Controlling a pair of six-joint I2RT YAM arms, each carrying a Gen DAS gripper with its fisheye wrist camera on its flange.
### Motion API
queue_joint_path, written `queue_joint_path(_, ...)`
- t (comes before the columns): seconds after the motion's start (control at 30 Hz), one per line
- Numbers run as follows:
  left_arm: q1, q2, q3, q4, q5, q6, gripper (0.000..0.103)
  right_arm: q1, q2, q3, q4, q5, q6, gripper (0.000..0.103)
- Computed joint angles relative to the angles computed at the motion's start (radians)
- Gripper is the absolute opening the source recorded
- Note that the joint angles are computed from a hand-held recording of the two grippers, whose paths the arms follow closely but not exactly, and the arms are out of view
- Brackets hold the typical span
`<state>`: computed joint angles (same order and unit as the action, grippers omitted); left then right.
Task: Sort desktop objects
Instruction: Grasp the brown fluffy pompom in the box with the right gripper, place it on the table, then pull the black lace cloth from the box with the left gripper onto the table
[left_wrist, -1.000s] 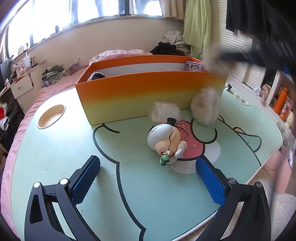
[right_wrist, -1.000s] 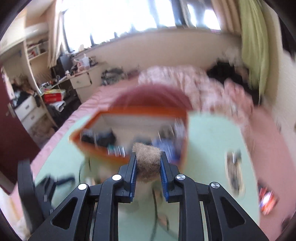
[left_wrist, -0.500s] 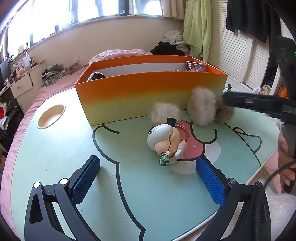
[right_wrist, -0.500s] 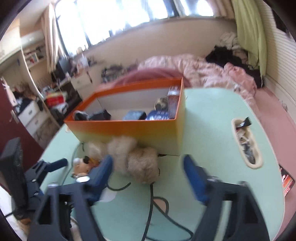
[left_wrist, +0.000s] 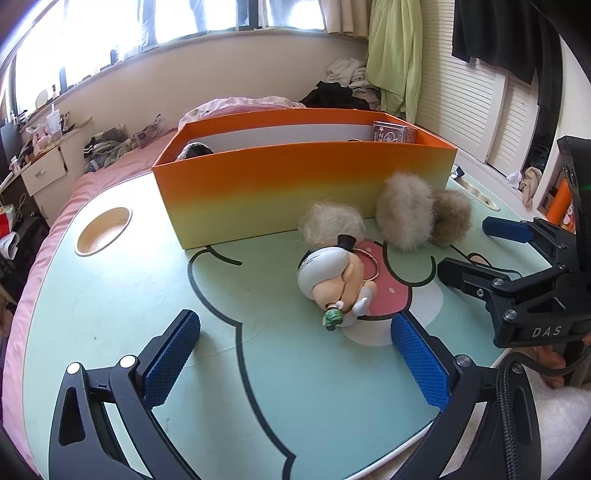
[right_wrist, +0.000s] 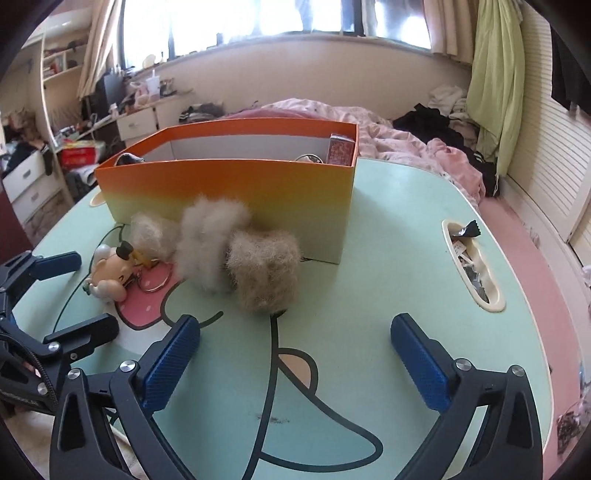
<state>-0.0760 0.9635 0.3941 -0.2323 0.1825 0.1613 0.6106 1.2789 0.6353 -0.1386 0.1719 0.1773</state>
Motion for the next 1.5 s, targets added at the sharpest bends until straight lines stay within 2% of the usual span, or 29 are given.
queue_joint_path(0.07,0.016,-0.003,0.014,-0.007,-0.037,0.023,0.102,0.002,-0.010,0.010,-0.020,0.001,0.002,0.103)
queue_joint_path(0.13,0.026,-0.063,0.022,-0.032,-0.053,0.063,0.091,-0.001,-0.005,0.003,-0.008,0.000,-0.001,0.103)
queue_joint_path(0.27,0.090,-0.081,0.158,-0.151,0.037,0.117,0.077,0.003,-0.016,0.024,-0.039,0.005,0.002,0.103)
queue_joint_path(0.37,0.144,0.063,0.338,-0.219,0.112,0.136,0.074,0.007,-0.016,0.034,-0.050,0.009,0.001,0.103)
queue_joint_path(0.47,0.166,0.309,0.584,-0.361,0.142,0.159,0.074,0.002,-0.005,0.059,-0.063,0.002,-0.004,0.103)
queue_joint_path(0.5,0.164,0.410,0.680,-0.411,0.133,0.160,0.074,-0.001,0.003,0.052,-0.048,0.000,-0.005,0.103)
queue_joint_path(0.63,0.089,0.615,0.858,-0.520,0.054,0.130,0.051,-0.001,0.016,0.058,-0.040,-0.004,-0.009,0.103)
queue_joint_path(0.7,0.024,0.694,0.899,-0.553,-0.022,0.125,0.051,0.003,0.012,0.041,-0.027,0.000,-0.006,0.103)
queue_joint_path(0.77,-0.032,0.744,0.919,-0.541,-0.148,0.126,0.051,0.003,0.014,0.048,-0.032,0.000,-0.006,0.103)
queue_joint_path(0.8,-0.043,0.764,0.929,-0.529,-0.173,0.114,0.052,0.004,0.016,0.053,-0.036,-0.001,-0.006,0.103)
queue_joint_path(0.87,-0.040,0.806,0.982,-0.572,-0.152,0.081,0.052,0.006,0.016,0.054,-0.036,0.000,-0.005,0.103)
queue_joint_path(0.97,-0.043,0.834,1.015,-0.603,-0.118,0.085,0.050,0.027,0.023,0.013,0.011,0.015,0.010,0.103)
queue_joint_path(1.03,-0.030,0.844,1.036,-0.635,-0.080,0.104,0.038,0.031,0.028,0.015,0.014,0.018,0.010,0.103)
queue_joint_path(1.13,0.010,0.846,1.059,-0.653,-0.016,0.104,0.030,0.023,0.026,-0.015,0.045,0.008,0.006,0.103)
queue_joint_path(1.33,0.050,0.802,1.010,-0.580,0.055,0.092,0.025,0.010,0.037,-0.024,0.072,-0.005,-0.005,0.103)
queue_joint_path(1.43,0.068,0.695,0.943,-0.512,0.108,0.073,0.025,0.003,0.029,-0.029,0.071,-0.010,-0.011,0.103)
queue_joint_path(1.5,0.089,0.584,0.892,-0.511,0.199,0.086,0.025,0.001,0.034,-0.029,0.076,-0.011,-0.012,0.103)
